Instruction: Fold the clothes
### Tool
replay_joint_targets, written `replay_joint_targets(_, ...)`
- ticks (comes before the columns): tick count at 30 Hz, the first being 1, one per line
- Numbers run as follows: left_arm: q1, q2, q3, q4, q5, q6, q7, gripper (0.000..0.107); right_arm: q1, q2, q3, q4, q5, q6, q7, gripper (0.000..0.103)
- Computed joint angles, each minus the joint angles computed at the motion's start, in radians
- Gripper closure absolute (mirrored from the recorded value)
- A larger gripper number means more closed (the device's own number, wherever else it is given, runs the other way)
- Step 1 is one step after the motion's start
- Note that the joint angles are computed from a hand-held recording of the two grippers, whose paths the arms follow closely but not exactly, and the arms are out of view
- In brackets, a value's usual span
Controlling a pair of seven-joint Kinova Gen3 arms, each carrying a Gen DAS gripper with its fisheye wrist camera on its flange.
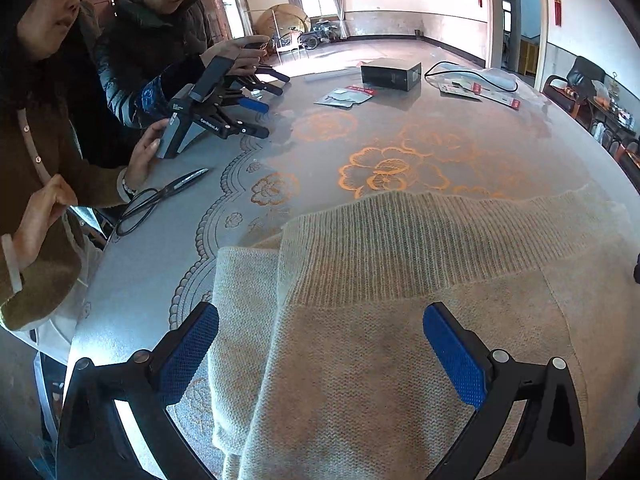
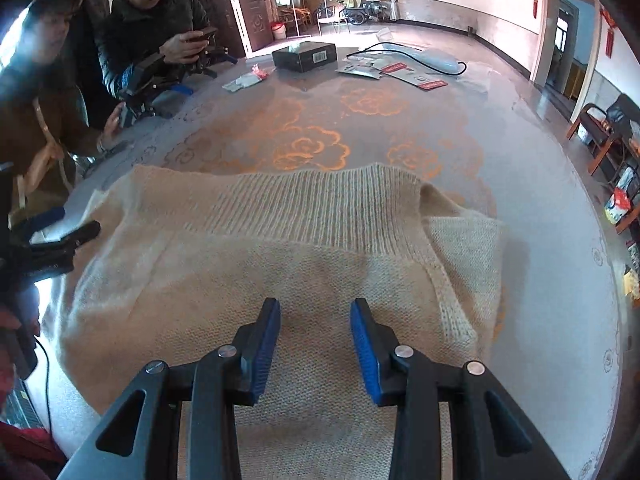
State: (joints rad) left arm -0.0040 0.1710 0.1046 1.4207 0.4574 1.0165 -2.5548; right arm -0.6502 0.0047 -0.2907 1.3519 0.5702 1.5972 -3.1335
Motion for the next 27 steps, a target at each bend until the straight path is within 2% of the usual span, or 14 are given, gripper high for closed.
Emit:
replay_joint_targets(4, -0.044, 0.054, -0.014, -0.073, 0.019, 0.079, 0.001, 0.004, 0.026, -0.094, -0.023, 0.053, -0.016, -0.009, -0.096, 0.065)
replay_joint_targets(8, -0.072, 0.123, -0.025, -0.164, -0.015, 0.132, 0.076, 0.004, 0.070, -0.129, -0.054, 0.042, -0.075, 0.074, -0.063, 0.055)
replay_joint_targets(10, -0.096, 0.165, -0.024, -0.223, -0.019, 0.182, 0.111, 0.004, 0.134, -0.169, -0.089, 0.071, -0.117, 0.060, -0.062, 0.052)
replay_joint_targets(12, -0.103, 0.213, -0.049, -0.294, -0.002, 0.253, 0.140, 0.004, 0.227, -0.233, -0.118, 0.130, -0.180, -0.003, -0.067, 0.051)
replay_joint_targets(14, -0.112, 0.266, -0.064, -0.371, 0.010, 0.334, 0.167, 0.004, 0.268, -0.302, -0.088, 0.208, -0.250, -0.082, -0.079, 0.049)
replay_joint_targets(16, -0.145, 0.324, -0.021, -0.456, -0.010, 0.415, 0.209, 0.004, 0.235, -0.356, -0.012, 0.284, -0.303, -0.163, -0.093, 0.049)
replay_joint_targets(19, -0.201, 0.417, 0.087, -0.587, -0.065, 0.537, 0.291, 0.004, 0.099, -0.430, 0.102, 0.398, -0.298, -0.285, -0.185, 0.049)
replay_joint_targets(20, -0.208, 0.444, 0.101, -0.626, -0.065, 0.578, 0.308, 0.004, 0.070, -0.455, 0.128, 0.435, -0.297, -0.326, -0.212, 0.049)
replay_joint_targets(23, -0.192, 0.494, 0.060, -0.719, -0.010, 0.678, 0.304, 0.004, 0.079, -0.525, 0.130, 0.525, -0.278, -0.448, -0.275, 0.047)
replay_joint_targets(25, -0.198, 0.524, 0.071, -0.767, 0.015, 0.728, 0.314, 0.004, 0.067, -0.568, 0.142, 0.584, -0.259, -0.529, -0.329, 0.047)
replay_joint_targets(27, -0.201, 0.551, 0.085, -0.810, 0.034, 0.773, 0.324, 0.004, 0.089, -0.599, 0.151, 0.630, -0.272, -0.609, -0.329, 0.047)
